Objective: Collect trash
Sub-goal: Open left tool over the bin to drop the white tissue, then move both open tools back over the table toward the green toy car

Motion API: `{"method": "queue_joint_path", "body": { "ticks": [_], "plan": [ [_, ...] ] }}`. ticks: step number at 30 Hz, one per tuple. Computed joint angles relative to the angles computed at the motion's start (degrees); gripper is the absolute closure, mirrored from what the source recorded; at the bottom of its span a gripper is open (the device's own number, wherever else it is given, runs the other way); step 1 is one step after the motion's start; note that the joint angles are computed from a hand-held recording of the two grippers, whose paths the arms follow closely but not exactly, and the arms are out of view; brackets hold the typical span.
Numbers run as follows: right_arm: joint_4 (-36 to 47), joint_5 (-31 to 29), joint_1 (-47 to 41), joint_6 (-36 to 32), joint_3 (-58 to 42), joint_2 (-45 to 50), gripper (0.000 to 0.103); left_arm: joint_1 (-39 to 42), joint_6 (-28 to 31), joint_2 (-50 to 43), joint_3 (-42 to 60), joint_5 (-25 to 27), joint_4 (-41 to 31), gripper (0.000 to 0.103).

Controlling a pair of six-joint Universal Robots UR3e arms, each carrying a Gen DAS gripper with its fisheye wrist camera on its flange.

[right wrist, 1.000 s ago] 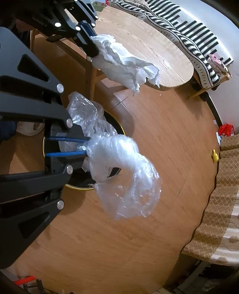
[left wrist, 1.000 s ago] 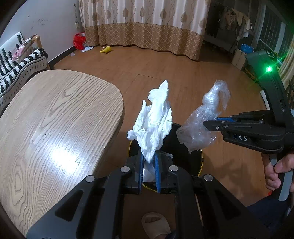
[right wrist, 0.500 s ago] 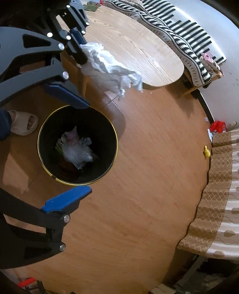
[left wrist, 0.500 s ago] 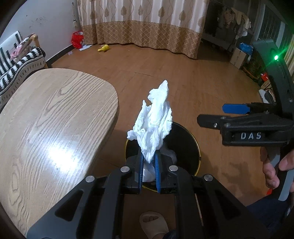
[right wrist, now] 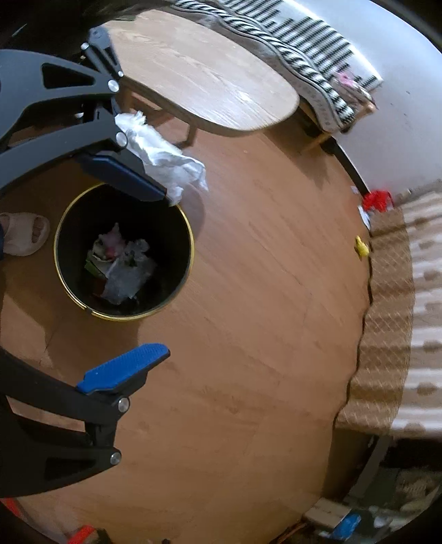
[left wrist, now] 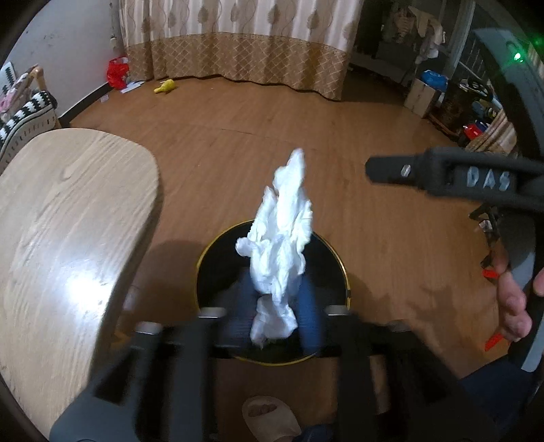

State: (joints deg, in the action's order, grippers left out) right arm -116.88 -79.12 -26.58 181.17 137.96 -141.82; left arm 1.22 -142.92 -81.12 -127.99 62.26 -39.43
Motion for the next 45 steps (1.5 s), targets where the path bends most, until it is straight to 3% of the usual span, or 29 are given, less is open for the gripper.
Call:
{"method": "queue_joint_path", "body": {
  "ticks": [1,6,12,18,24,30,34,37,40,45],
  "plan": [
    [1.9,1.1,-2.2,-1.3,0.2,-2.0,0.020,-0.2,-0.9,-0.5,-1.0,0.0,2.7,0.031],
    [6.5,3.8,-7.7,-4.6,0.1,-5.4,0.020,-0.3,-1.7,-0.9,-1.4,0.3,4.1,0.031],
    [-1.2,0.6,0.1,-0.1,-0.6,1.2,0.020,4.6,-0.2,3.5,-1.5,-0.1,0.8,0.019],
    [-13.4,-4.2,13.8,8.5,-3.3,13.9,0.020,19.7,9.1,15.1,-0.6,-4.9,-13.3,0.014],
    [-25.0,-12.0,33.3,18.2,-13.8,33.8,0.020,44.5,25.6,21.4,4.7,-11.1,-30.5,0.011],
    [-25.9,-17.2,49.5,22.9,-32.8,53.8,0.020,61.3,31.9,10.4,10.6,-10.2,-24.1,0.011],
    [-22.7,-18.9,57.4,23.8,-48.2,66.4,0.020,66.8,31.6,-1.2,16.1,-7.9,-15.0,0.011],
    [-17.6,-19.8,62.8,24.0,-63.2,76.9,0.020,70.4,30.0,-9.4,22.0,-6.5,-12.5,0.011],
    [-12.4,-20.3,66.2,24.0,-76.3,85.0,0.019,72.9,29.4,-15.8,27.9,-6.3,-13.2,0.011],
    [0.5,-19.9,70.2,22.8,-106.3,102.5,0.019,74.3,31.7,-21.6,32.5,-5.6,-16.1,0.011]
  ]
}}
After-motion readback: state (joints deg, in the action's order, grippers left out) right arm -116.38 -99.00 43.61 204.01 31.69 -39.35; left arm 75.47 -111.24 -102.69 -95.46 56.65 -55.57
